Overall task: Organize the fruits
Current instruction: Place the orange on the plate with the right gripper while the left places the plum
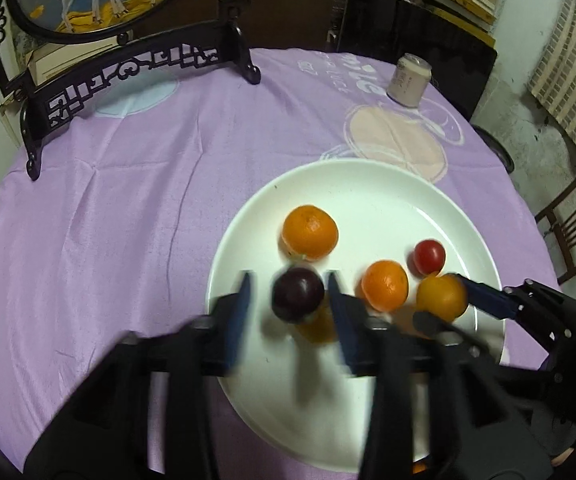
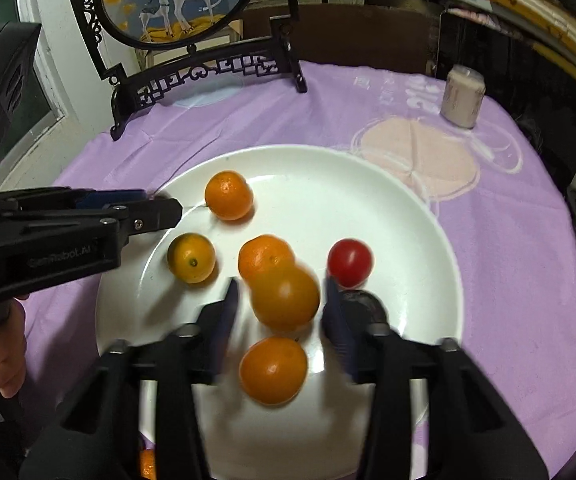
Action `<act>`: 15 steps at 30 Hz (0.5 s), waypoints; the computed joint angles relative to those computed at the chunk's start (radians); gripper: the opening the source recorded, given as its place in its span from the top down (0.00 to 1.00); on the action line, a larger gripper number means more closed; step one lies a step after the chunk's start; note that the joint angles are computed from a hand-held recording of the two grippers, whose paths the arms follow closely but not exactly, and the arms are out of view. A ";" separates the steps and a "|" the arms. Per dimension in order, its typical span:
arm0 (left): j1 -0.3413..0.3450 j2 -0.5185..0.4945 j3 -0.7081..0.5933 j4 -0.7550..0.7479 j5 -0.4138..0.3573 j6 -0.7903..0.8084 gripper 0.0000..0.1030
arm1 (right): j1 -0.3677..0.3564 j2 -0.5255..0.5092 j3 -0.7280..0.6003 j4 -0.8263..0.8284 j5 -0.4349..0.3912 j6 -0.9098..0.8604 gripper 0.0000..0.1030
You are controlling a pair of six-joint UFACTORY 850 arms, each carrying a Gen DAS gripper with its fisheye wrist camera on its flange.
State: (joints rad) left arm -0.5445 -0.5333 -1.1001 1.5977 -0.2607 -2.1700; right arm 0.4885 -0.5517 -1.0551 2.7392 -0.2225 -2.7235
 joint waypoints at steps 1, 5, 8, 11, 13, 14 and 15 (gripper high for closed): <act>-0.004 0.013 0.014 0.042 -0.012 -0.047 0.39 | 0.004 0.013 0.014 0.092 -0.009 -0.094 0.46; -0.043 0.111 0.118 0.219 -0.081 -0.244 0.25 | 0.012 0.111 0.110 0.232 -0.054 -0.252 0.42; -0.115 0.192 0.224 0.212 -0.200 -0.279 0.16 | 0.017 0.216 0.236 0.220 -0.100 -0.230 0.42; -0.210 0.249 0.329 0.174 -0.323 -0.320 0.11 | 0.026 0.308 0.381 0.144 -0.187 -0.118 0.42; -0.266 0.277 0.392 0.188 -0.368 -0.396 0.11 | 0.036 0.346 0.453 0.133 -0.228 -0.073 0.42; -0.295 0.287 0.421 0.180 -0.382 -0.426 0.11 | 0.044 0.360 0.476 0.149 -0.230 -0.073 0.42; -0.318 0.294 0.444 0.175 -0.388 -0.454 0.11 | 0.053 0.372 0.491 0.175 -0.223 -0.084 0.42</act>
State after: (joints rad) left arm -0.8625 -0.2390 -0.6563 1.7732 -0.6489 -2.6241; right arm 0.5419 -0.1794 -0.5639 2.9143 -0.4457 -2.8073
